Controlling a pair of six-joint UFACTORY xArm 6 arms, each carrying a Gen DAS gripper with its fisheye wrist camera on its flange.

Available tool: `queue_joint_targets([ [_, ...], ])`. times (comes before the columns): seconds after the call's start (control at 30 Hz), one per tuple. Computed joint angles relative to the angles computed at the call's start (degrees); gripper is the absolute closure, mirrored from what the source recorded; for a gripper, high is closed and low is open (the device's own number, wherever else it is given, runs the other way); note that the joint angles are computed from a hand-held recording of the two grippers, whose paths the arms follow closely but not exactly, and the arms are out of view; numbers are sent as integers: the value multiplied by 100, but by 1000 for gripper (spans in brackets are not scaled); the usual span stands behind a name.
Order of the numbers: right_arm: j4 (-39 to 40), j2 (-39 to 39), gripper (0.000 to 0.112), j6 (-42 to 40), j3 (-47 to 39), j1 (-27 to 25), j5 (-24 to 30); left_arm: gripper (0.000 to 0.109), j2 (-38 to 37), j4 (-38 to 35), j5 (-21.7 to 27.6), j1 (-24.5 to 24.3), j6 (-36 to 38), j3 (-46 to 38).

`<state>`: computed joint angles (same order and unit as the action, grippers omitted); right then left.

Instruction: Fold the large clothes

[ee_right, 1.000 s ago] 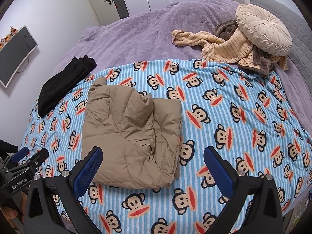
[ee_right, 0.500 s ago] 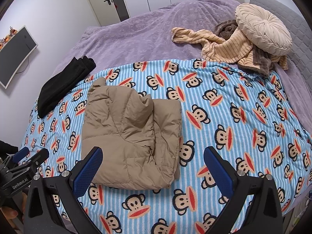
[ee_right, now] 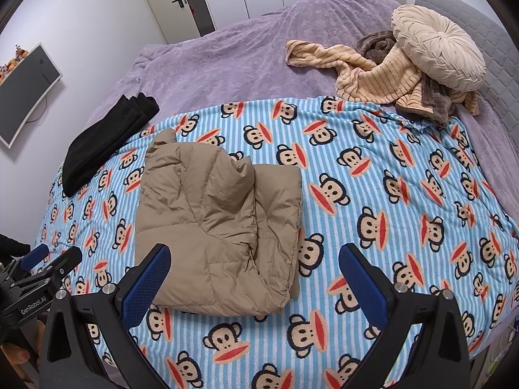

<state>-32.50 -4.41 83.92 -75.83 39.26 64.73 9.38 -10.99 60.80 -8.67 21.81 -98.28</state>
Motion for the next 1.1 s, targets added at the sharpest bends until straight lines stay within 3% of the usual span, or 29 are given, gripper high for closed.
queue_joint_targets([
  [1.1, -7, -1, 10, 54, -10, 53, 44, 6, -143, 98, -219, -74, 49, 237],
])
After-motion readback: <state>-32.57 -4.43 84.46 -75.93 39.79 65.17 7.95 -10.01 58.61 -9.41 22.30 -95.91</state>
